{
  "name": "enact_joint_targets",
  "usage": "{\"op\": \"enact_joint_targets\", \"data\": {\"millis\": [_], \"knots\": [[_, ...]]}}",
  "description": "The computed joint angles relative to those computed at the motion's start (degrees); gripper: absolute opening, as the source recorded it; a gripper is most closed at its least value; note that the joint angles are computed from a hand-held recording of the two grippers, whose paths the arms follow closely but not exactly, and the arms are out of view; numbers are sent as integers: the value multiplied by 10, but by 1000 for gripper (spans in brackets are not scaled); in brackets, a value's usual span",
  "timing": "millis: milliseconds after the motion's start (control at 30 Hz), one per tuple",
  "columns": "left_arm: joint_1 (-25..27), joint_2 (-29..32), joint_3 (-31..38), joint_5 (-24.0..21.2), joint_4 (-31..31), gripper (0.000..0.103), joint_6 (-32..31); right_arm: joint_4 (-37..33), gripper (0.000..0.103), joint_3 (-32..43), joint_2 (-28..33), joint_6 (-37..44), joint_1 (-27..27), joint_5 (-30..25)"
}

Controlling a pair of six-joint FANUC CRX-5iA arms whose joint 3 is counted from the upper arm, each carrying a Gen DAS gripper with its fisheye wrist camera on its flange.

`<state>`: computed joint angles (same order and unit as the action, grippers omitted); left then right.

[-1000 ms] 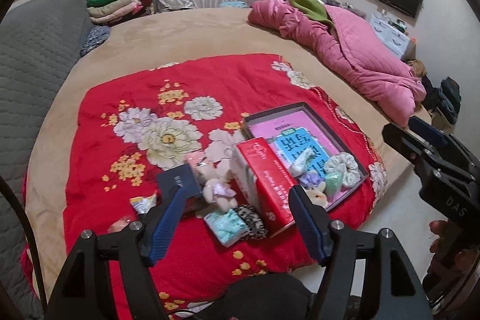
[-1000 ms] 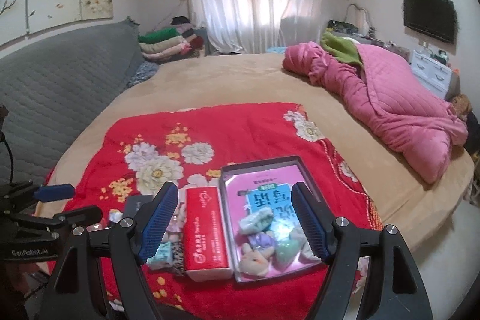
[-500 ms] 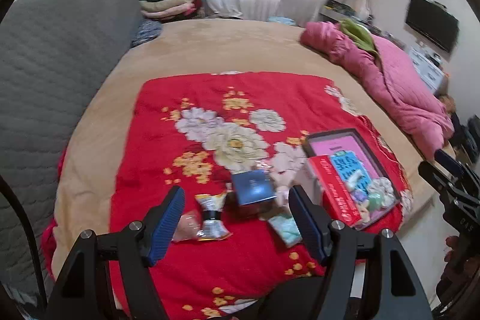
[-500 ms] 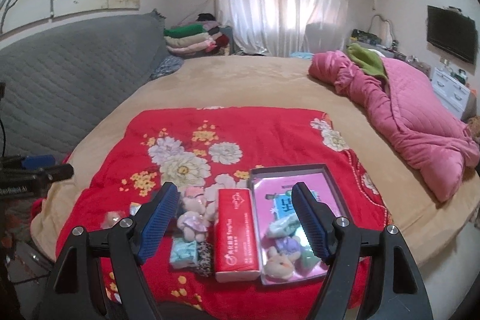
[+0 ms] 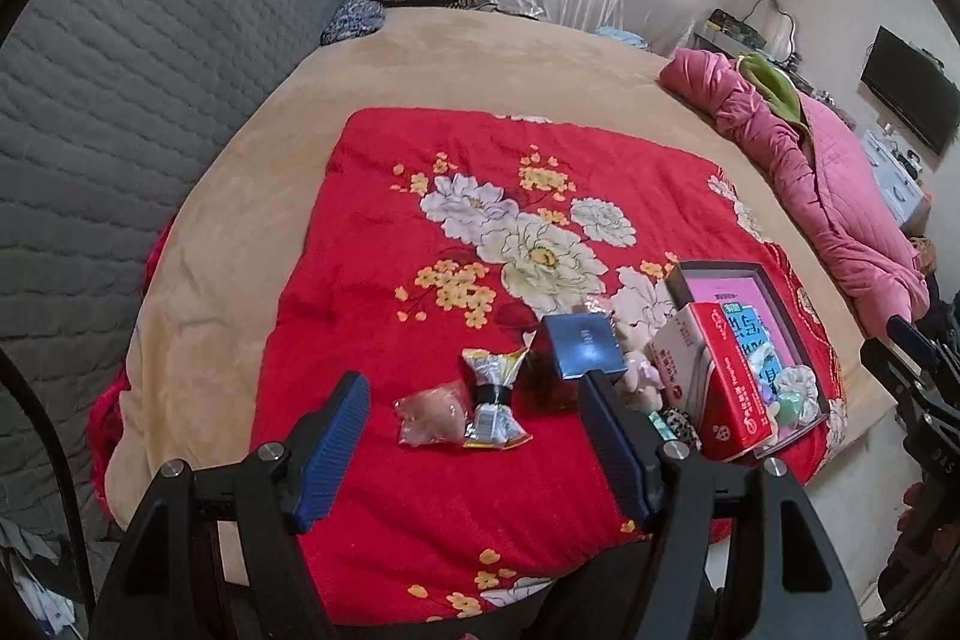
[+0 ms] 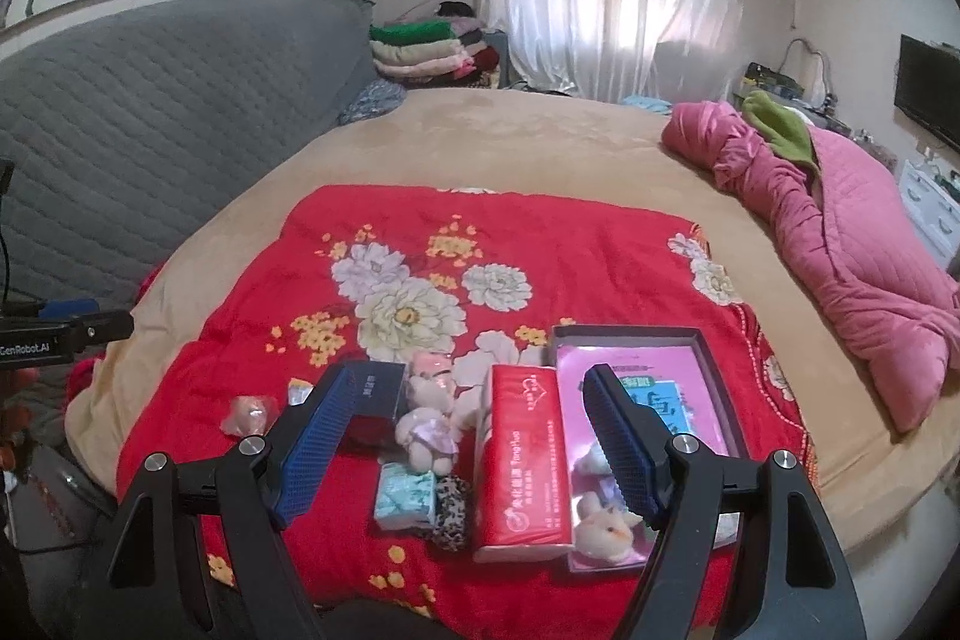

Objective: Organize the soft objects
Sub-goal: 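Move both grippers over the remaining items beside the red tissue box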

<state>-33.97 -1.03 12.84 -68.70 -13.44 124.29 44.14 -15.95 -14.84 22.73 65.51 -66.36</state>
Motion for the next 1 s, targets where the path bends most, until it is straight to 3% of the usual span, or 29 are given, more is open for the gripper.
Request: {"op": "enact_joint_targets", "data": {"millis": [567,1000], "knots": [[57,-14,-92,24,71,71,-22,-84,79,14,58,81,-18,28],[62,22,-98,29,100,71,-50,-154,79,26,108,147,-54,47]]}}
